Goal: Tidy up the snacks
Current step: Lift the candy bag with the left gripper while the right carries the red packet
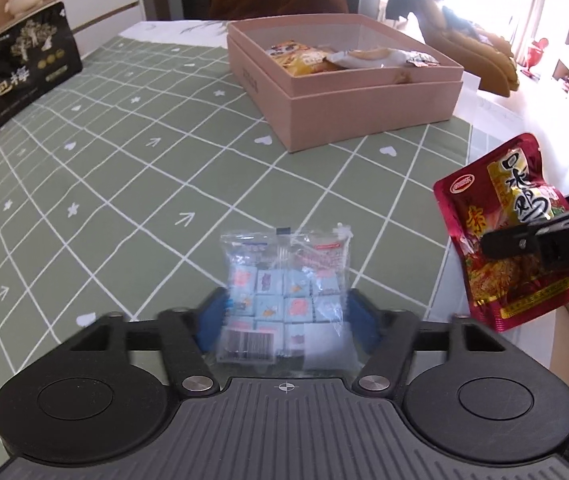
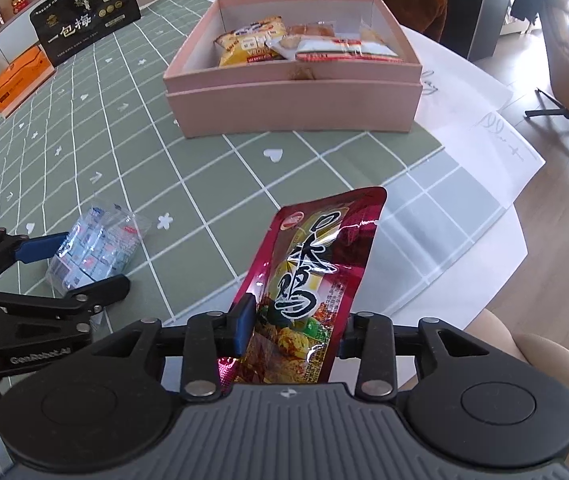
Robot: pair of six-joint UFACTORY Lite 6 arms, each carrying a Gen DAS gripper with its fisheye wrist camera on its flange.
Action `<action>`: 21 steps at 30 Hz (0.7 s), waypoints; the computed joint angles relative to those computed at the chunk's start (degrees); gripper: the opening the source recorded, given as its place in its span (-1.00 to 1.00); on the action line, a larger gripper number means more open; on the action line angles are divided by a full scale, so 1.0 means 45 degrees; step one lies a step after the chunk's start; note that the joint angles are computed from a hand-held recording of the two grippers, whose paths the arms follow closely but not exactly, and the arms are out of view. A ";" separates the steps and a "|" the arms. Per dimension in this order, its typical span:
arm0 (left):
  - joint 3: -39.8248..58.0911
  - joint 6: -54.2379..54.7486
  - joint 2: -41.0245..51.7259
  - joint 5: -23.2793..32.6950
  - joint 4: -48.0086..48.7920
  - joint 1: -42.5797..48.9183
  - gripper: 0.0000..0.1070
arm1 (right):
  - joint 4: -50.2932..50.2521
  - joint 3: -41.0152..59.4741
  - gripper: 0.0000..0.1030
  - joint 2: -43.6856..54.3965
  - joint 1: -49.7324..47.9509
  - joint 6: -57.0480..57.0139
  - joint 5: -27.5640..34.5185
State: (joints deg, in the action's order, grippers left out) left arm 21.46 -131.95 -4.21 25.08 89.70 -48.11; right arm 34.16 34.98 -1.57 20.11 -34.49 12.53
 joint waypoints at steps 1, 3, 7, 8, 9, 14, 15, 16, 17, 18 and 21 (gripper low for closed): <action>-0.0094 -0.0158 -0.0208 -0.0291 0.0152 0.0139 0.21 | 0.0043 -0.0065 -0.46 -0.0204 0.0020 -0.0043 -0.0007; -0.0576 -0.1308 -0.0839 -0.0586 0.1095 0.0081 0.21 | 0.0444 -0.0217 -0.58 -0.0826 -0.0026 -0.0439 0.0157; -0.1114 -0.3087 -0.1428 -0.0013 0.2230 -0.0493 0.21 | 0.1773 -0.0090 -0.68 -0.1879 -0.0588 -0.1943 0.1192; -0.1189 -0.3518 -0.1578 -0.0054 0.2638 -0.0402 0.20 | 0.1987 0.0032 -0.68 -0.1964 -0.0735 -0.2158 0.1423; -0.1249 -0.3702 -0.1807 -0.0135 0.2830 -0.0264 0.20 | 0.2227 0.0219 -0.68 -0.1926 -0.0902 -0.2405 0.1692; -0.0941 -0.2812 -0.2518 -0.0581 0.2617 0.0618 0.20 | 0.3423 0.1236 -0.71 -0.1221 -0.1734 -0.3279 0.3057; -0.0901 -0.2809 -0.2636 -0.0763 0.2773 0.0860 0.20 | 0.3571 0.1404 -0.71 -0.1116 -0.1808 -0.3352 0.3181; -0.0873 -0.3014 -0.2674 -0.0970 0.3129 0.1132 0.20 | 0.3768 0.1539 -0.71 -0.1023 -0.1915 -0.3508 0.3285; -0.0823 -0.3198 -0.2678 -0.1131 0.3342 0.1304 0.21 | 0.3907 0.1696 -0.71 -0.0941 -0.2012 -0.3629 0.3387; -0.0831 -0.3509 -0.2730 -0.1278 0.3614 0.1443 0.20 | 0.3899 0.1804 -0.71 -0.0912 -0.2037 -0.3600 0.3416; -0.0885 -0.3995 -0.3014 -0.1487 0.4016 0.1571 0.20 | 0.3852 0.2154 -0.72 -0.0722 -0.2160 -0.3445 0.3549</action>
